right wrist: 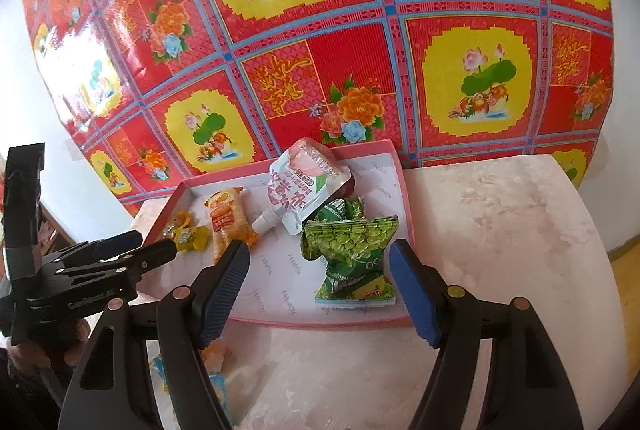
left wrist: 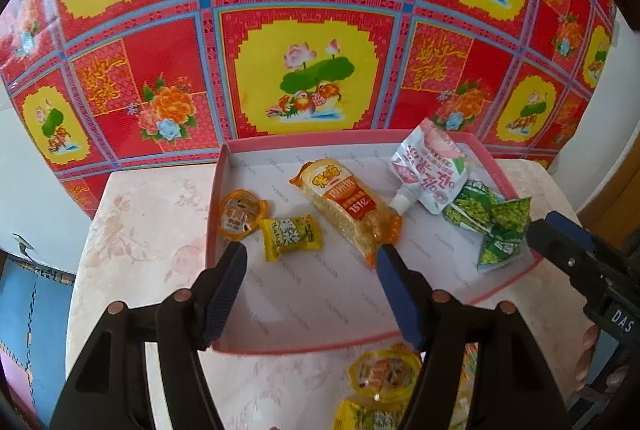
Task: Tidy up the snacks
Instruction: 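Withdraw both tools from the box toward the remaining snacks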
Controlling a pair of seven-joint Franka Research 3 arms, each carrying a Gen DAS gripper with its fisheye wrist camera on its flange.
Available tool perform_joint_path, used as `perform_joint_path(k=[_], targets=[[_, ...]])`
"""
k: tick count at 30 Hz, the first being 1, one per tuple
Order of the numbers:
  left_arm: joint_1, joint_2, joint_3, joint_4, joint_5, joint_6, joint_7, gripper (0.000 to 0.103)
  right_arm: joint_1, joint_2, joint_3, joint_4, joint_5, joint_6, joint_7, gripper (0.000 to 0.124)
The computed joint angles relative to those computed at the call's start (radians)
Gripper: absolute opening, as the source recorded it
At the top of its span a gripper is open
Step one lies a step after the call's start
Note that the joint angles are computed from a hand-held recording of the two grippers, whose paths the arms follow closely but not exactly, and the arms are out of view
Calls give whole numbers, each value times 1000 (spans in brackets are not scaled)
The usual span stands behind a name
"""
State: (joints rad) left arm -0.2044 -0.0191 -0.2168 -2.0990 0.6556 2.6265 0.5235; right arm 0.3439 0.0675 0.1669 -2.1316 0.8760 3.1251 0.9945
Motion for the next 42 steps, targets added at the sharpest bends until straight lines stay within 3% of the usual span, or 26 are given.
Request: perform_joint_path(k=[13,27,42], targets=[[5,-110,-17,-110,-83,15,11,71,52,-103,-34,-99,-29,-3,38,74],[-5,-182,-43,-196,-130,4,13,71,101,-190,-73,-195,-127,-46,167,74],[-10,-240,-51,-274,-164,6,-4,71,160,-199,-95,-202,-61,-97,91,74]])
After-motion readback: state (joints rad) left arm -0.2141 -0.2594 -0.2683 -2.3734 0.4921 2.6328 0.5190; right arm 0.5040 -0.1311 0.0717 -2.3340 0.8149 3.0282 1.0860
